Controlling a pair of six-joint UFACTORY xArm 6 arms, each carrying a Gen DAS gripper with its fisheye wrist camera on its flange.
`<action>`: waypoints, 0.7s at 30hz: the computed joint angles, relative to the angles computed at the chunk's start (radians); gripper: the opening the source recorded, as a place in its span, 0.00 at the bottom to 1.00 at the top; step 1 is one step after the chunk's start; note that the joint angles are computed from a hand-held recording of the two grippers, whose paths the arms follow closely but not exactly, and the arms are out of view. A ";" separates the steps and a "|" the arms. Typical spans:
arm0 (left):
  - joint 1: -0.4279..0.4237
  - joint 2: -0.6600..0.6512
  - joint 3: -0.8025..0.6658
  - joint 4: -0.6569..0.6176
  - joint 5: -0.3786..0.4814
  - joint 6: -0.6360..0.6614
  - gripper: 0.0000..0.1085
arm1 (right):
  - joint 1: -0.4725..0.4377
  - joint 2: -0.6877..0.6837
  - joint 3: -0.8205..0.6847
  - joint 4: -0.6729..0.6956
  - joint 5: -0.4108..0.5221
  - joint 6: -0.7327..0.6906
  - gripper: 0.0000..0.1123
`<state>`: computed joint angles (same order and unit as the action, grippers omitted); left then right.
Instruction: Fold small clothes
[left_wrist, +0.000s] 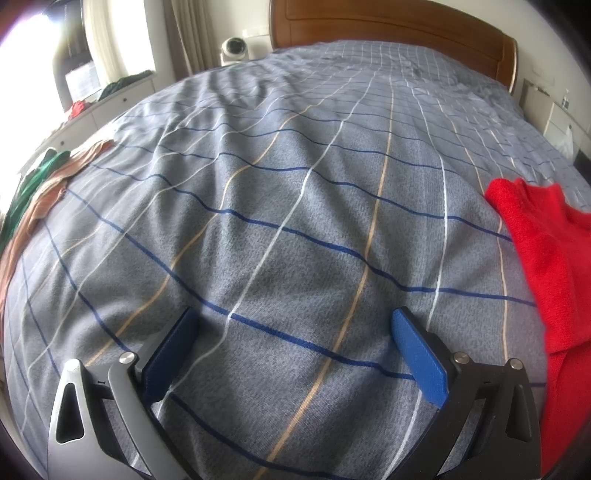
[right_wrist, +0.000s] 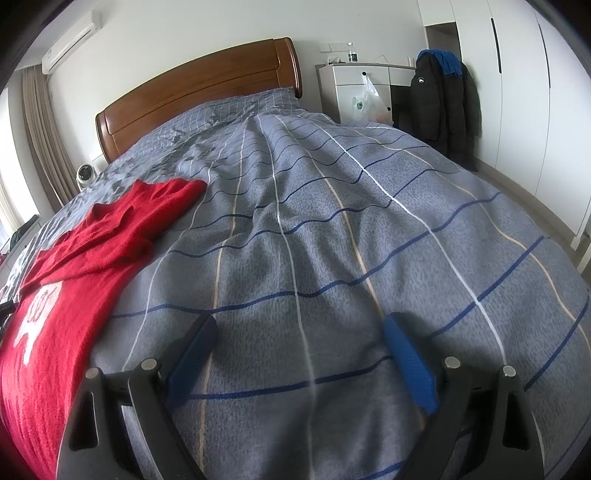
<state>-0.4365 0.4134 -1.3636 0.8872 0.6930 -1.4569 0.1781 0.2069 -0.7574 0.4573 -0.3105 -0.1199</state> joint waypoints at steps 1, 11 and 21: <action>0.000 0.000 0.001 0.000 -0.001 0.000 0.95 | 0.004 0.001 -0.002 0.018 0.000 -0.017 0.82; 0.000 0.000 0.000 0.000 0.000 0.000 0.95 | 0.005 0.001 -0.002 0.018 -0.001 -0.017 0.82; 0.000 0.000 0.000 0.000 0.000 0.000 0.95 | 0.007 0.001 -0.002 0.023 -0.002 -0.021 0.83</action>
<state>-0.4362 0.4130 -1.3633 0.8868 0.6927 -1.4565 0.1849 0.2079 -0.7595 0.4807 -0.3122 -0.1408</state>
